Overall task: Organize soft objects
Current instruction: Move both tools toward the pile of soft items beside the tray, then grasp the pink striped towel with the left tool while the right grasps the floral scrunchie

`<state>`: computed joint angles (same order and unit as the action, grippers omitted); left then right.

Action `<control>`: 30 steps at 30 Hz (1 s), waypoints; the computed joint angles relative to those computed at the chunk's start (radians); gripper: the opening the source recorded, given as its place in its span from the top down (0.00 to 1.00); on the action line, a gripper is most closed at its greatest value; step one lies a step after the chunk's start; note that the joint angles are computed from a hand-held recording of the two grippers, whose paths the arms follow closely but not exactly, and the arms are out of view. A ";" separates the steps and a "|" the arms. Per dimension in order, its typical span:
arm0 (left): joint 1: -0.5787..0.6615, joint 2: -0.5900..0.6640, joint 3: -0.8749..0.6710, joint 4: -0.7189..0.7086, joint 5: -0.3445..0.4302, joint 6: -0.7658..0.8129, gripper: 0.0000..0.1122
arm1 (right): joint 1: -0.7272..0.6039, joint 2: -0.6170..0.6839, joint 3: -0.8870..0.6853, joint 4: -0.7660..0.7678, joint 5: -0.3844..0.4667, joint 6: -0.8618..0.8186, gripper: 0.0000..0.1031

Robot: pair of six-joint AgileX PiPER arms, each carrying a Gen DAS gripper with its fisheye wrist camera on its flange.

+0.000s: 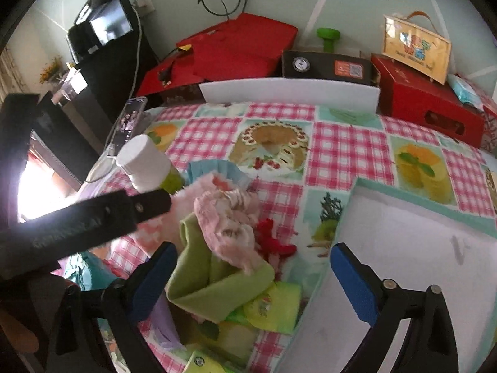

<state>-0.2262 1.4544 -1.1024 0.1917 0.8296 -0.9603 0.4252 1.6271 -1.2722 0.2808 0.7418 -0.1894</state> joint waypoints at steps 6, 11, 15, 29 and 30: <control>0.024 0.014 0.013 -0.061 -0.026 0.048 0.33 | -0.003 0.021 0.016 0.053 -0.039 -0.062 0.25; 0.027 0.018 0.010 -0.077 -0.030 0.068 0.33 | -0.008 0.040 0.020 0.077 -0.051 -0.085 0.43; 0.035 0.025 0.011 -0.105 -0.045 0.107 0.33 | -0.005 0.039 0.029 0.097 -0.059 -0.109 0.58; 0.041 0.059 0.023 -0.120 -0.073 0.121 0.76 | -0.040 0.047 0.040 0.132 -0.045 -0.127 0.79; 0.047 0.055 0.030 -0.127 -0.082 0.121 0.78 | -0.043 0.047 0.042 0.132 -0.044 -0.125 0.80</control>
